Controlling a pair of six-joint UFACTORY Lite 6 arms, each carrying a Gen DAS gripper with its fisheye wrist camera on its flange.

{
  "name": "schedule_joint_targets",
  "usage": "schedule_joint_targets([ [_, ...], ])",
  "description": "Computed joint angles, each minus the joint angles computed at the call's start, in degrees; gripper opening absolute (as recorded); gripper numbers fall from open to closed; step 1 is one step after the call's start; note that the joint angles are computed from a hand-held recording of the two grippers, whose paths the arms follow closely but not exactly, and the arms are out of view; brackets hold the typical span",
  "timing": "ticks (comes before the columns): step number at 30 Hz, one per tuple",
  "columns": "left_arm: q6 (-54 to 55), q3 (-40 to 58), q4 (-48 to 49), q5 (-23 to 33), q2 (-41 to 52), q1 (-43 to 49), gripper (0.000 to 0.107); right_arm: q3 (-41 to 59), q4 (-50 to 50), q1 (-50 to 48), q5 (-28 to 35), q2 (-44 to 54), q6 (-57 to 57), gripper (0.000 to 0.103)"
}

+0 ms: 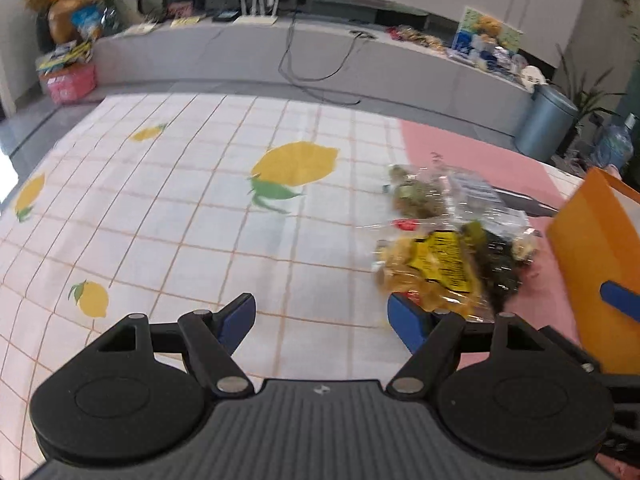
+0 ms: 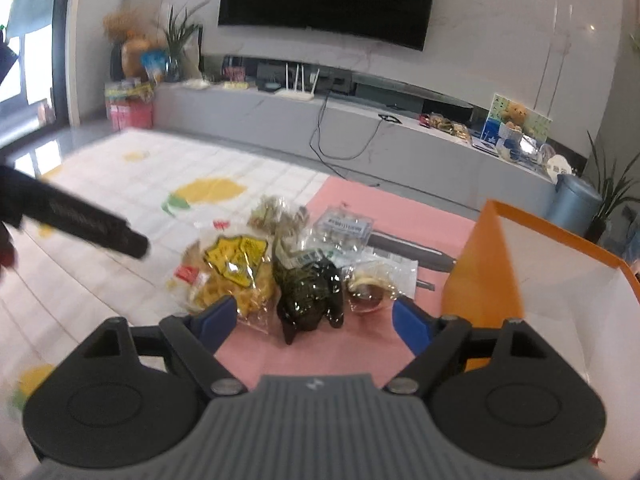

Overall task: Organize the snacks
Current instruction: 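Close the right tool on the dark green seaweed bag while the left tool approaches the waffle bag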

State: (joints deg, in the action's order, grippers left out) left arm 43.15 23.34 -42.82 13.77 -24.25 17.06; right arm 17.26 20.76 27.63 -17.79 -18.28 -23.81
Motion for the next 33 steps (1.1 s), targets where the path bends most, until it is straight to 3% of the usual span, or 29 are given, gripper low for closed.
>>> schedule_joint_targets([
  [3,9.57,1.99,-9.19,2.64,3.33,3.36,0.088,5.58,2.36,1.55,-3.02,11.15,0.85,0.073],
  [6,13.33,3.31,-12.45,4.96,5.96,5.13,0.088,9.15,2.57,1.87,-5.61,17.43,3.29,0.069],
  [9,5.52,4.15,-4.90,5.73,6.60,4.84,0.088,11.71,8.14,3.28,-8.71,21.78,-1.74,0.069],
  [14,6.87,3.93,-6.11,7.38,5.25,5.61,0.088,15.82,10.59,3.81,-9.42,26.96,-4.52,0.068],
  [20,1.11,5.13,-1.52,7.75,7.57,5.73,0.088,19.46,10.73,3.59,-9.14,32.17,-2.59,0.052],
  [27,1.92,5.43,-2.35,9.28,7.49,6.56,0.088,15.24,11.90,6.15,-13.99,29.90,-1.05,0.038],
  [30,3.84,5.67,-3.88,11.50,8.02,6.80,0.088,11.02,11.95,7.26,-16.14,26.37,0.39,0.038],
  [33,4.21,5.21,-4.62,12.76,7.67,6.73,0.088,7.54,12.38,8.17,-14.43,22.93,-0.33,0.038],
])
